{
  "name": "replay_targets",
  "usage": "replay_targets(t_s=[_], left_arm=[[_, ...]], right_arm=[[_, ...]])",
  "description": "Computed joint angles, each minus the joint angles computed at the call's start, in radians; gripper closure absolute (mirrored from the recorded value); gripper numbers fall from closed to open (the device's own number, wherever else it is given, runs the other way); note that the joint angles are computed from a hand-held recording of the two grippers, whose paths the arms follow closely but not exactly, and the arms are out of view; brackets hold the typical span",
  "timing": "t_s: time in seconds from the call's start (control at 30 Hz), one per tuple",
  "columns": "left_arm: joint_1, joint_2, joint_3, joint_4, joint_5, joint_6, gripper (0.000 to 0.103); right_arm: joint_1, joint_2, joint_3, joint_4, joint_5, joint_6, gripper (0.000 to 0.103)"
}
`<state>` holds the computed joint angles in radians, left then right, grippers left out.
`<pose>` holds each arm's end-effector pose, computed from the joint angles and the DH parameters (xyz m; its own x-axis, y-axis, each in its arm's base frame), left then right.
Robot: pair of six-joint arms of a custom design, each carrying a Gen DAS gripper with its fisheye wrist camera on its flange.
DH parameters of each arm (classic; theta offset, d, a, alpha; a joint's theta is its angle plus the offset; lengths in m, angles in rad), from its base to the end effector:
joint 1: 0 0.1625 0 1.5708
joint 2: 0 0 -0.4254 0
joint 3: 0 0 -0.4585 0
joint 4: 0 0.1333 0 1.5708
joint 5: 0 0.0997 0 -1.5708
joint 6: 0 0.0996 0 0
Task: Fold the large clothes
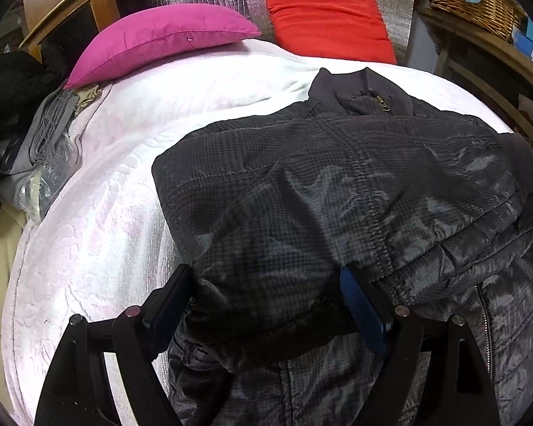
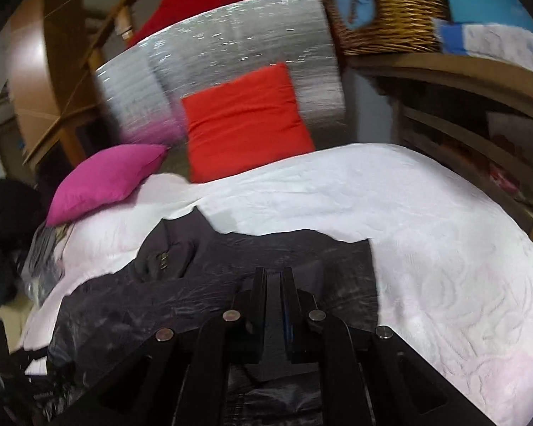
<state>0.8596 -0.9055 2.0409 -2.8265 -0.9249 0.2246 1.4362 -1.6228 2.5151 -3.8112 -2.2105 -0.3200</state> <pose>-0.2221 -0.5538 0.0145 -0.4914 0.6223 -0.6093 0.7770 0.6293 0.0161 0.0241 -0.3722 0.3100 -0.6898 0.5810 0.4319 -0.1974 0.4231 -0.8843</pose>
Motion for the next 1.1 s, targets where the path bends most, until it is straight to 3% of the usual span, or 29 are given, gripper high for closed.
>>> replay_targets(t_s=[0.13,0.2,0.3,0.43,0.63,0.77,0.83,0.93,1.0,1.1], left_arm=[[-0.004,0.011,-0.002,-0.013,0.011,0.003,0.018],[-0.006,0.012,0.003,-0.021,0.014,0.008,0.018],[-0.01,0.013,0.008,-0.032,0.022,0.019,0.018],[-0.014,0.018,0.012,-0.047,0.038,0.029,0.018],[-0.019,0.025,0.014,-0.056,0.051,0.027,0.018],[-0.022,0.027,0.017,-0.065,0.057,0.031,0.018],[-0.025,0.029,0.02,-0.069,0.062,0.033,0.018],[-0.029,0.033,0.022,-0.076,0.072,0.038,0.018],[-0.029,0.033,0.022,-0.076,0.074,0.04,0.018],[-0.029,0.033,0.022,-0.078,0.075,0.045,0.018]], right_arm=[[-0.054,-0.05,0.0,0.245,0.07,0.09,0.063],[-0.096,-0.064,-0.017,0.395,0.091,0.165,0.041],[-0.134,-0.054,-0.023,0.43,0.112,0.178,0.041],[-0.11,-0.044,-0.034,0.431,0.069,0.181,0.044],[-0.037,-0.008,-0.018,0.25,0.019,0.073,0.044],[-0.062,0.023,-0.042,0.331,-0.041,0.114,0.046],[-0.094,0.007,-0.038,0.366,0.001,0.128,0.046],[-0.087,-0.033,-0.032,0.391,0.021,0.162,0.046],[-0.087,-0.058,-0.009,0.321,0.048,0.155,0.046],[-0.092,-0.063,-0.01,0.287,0.017,0.146,0.046]])
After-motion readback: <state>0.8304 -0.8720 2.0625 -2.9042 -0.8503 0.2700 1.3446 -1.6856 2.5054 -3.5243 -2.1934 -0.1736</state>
